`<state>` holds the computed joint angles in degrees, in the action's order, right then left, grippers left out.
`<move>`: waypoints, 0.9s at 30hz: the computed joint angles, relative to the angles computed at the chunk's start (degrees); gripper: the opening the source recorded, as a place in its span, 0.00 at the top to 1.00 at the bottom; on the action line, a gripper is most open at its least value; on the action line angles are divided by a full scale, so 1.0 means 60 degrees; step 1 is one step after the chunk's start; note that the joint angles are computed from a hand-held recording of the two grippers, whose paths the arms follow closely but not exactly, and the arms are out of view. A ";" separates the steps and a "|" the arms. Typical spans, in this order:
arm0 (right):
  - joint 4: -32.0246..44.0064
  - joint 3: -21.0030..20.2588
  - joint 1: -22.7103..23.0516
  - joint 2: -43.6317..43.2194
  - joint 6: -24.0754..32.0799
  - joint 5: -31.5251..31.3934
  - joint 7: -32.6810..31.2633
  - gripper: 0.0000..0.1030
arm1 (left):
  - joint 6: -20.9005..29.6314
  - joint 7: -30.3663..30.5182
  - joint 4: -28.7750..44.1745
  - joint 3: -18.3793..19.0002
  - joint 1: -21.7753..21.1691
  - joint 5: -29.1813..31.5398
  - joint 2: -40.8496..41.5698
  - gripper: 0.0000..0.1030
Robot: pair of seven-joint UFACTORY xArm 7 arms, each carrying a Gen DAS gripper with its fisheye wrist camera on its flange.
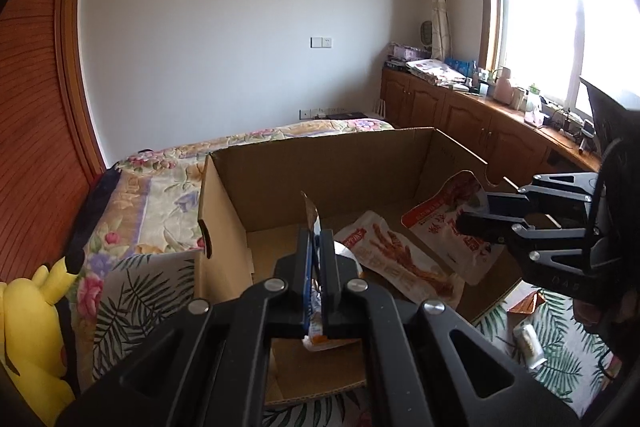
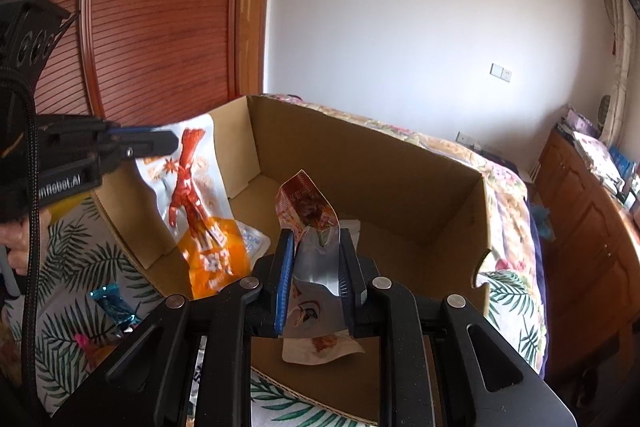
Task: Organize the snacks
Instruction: 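Lift both packets over the box and open both tools to drop them inside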
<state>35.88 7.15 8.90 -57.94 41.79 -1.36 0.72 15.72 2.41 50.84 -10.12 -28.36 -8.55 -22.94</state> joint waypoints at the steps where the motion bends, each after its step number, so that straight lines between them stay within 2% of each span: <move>1: 0.0007 0.0028 -0.0008 0.0035 0.0000 -0.0001 0.0028 0.82 | -0.0074 -0.0045 -0.0049 -0.0050 0.0052 0.0058 -0.0016 1.00; 5: 0.0035 0.0116 -0.0022 0.0214 -0.0014 -0.0020 0.0121 0.82 | -0.0190 -0.0181 -0.0115 -0.0079 0.0140 0.0183 -0.0003 1.00; 9: 0.0068 0.0090 -0.0034 0.0386 -0.0018 -0.0048 0.0183 0.82 | -0.0317 -0.0556 -0.0180 -0.0423 0.0596 0.0777 0.0004 1.00; 13: 0.0050 -0.0019 -0.0022 0.0578 -0.0031 0.0018 0.0263 0.82 | -0.0314 -0.0749 -0.0184 -0.0469 0.0735 0.1098 0.0019 0.99; 21: 0.0287 -0.0175 -0.0075 0.1027 -0.0052 0.0137 0.0353 0.81 | -0.0042 -0.0649 -0.0105 -0.0150 0.0646 0.1022 0.0170 0.94; 27: 0.0263 -0.0367 -0.0030 0.1158 -0.0167 0.0345 0.0369 0.78 | 0.0054 -0.0783 -0.0167 -0.0285 0.0786 0.1140 0.0121 0.91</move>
<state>37.45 4.94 8.72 -50.99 40.78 0.71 2.94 16.05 -2.29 49.83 -11.83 -23.64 -1.71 -22.22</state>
